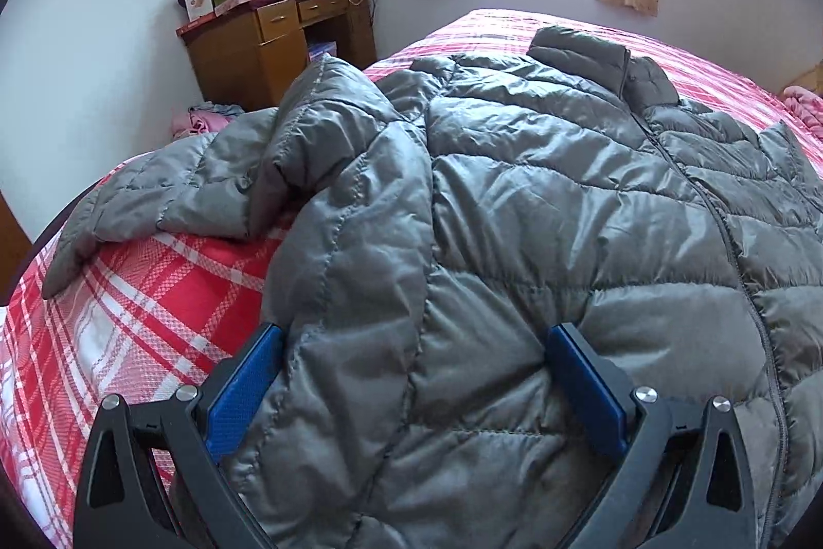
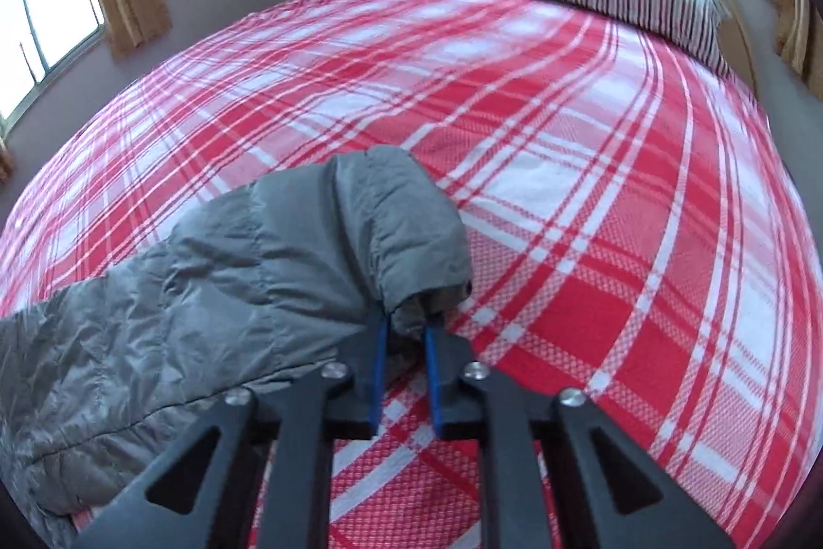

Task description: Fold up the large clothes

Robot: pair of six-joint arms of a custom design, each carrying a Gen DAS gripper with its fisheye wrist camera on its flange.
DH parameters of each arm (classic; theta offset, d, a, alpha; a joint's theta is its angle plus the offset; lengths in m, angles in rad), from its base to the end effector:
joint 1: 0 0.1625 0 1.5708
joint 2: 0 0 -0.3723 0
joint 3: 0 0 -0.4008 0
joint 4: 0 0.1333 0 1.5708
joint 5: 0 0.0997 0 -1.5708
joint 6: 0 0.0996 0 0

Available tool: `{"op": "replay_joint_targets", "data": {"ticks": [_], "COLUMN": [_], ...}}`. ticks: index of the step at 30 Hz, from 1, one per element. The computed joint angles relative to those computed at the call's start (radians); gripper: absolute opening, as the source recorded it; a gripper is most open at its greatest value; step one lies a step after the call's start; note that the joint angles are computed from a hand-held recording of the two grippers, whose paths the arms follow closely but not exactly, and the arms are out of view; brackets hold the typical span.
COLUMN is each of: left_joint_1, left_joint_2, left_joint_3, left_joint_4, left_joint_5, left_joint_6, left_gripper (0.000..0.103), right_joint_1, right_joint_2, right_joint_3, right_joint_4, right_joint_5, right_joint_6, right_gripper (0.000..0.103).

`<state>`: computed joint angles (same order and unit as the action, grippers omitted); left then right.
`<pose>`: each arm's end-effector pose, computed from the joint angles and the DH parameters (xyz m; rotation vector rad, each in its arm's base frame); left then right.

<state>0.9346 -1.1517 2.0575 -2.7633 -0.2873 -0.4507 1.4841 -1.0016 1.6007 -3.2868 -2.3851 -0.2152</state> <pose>-0.1145 -0.5401 0.1883 -0.0290 1.9733 -1.0006 0.0055 -0.6397 0.3097 -0.4023 -1.9953 1.0865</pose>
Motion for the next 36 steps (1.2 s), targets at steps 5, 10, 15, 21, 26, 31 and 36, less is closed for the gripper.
{"op": "replay_joint_targets", "data": {"ticks": [5,10,15,21,26,31,36], "left_joint_1": [0.019,0.014,0.011,0.013,0.014,0.015,0.013], "left_joint_2": [-0.014,-0.007,-0.008,-0.002,0.001,0.007,0.013], "left_joint_3": [0.015,0.019,0.036,0.046,0.055,0.064,0.068], "left_joint_4": [-0.108,-0.129,-0.197,-0.270,-0.329,-0.395,-0.419], "left_joint_5": [-0.071,-0.064,-0.077,-0.089,-0.104,-0.115,-0.113], "left_joint_6": [0.054,0.065,0.106,0.152,0.186,0.226,0.239], "left_gripper": [0.102,0.102,0.102,0.102,0.102,0.102,0.102], "right_joint_1": [0.084,0.223,0.359,0.467,0.497,0.494,0.467], "right_joint_2": [0.034,0.076,0.153,0.266,0.389,0.461,0.471], "right_joint_3": [-0.002,-0.005,-0.002,0.009,-0.046,-0.099,-0.122], "right_joint_4": [-0.265,-0.447,-0.464,-0.322,-0.175,-0.004,0.193], "right_joint_5": [-0.006,0.043,0.095,0.176,0.250,0.336,0.535], "right_joint_6": [-0.251,-0.524,-0.642,-0.564,-0.489,-0.399,-0.301], "right_gripper": [0.011,0.011,0.011,0.011,0.011,0.011,0.046]}}
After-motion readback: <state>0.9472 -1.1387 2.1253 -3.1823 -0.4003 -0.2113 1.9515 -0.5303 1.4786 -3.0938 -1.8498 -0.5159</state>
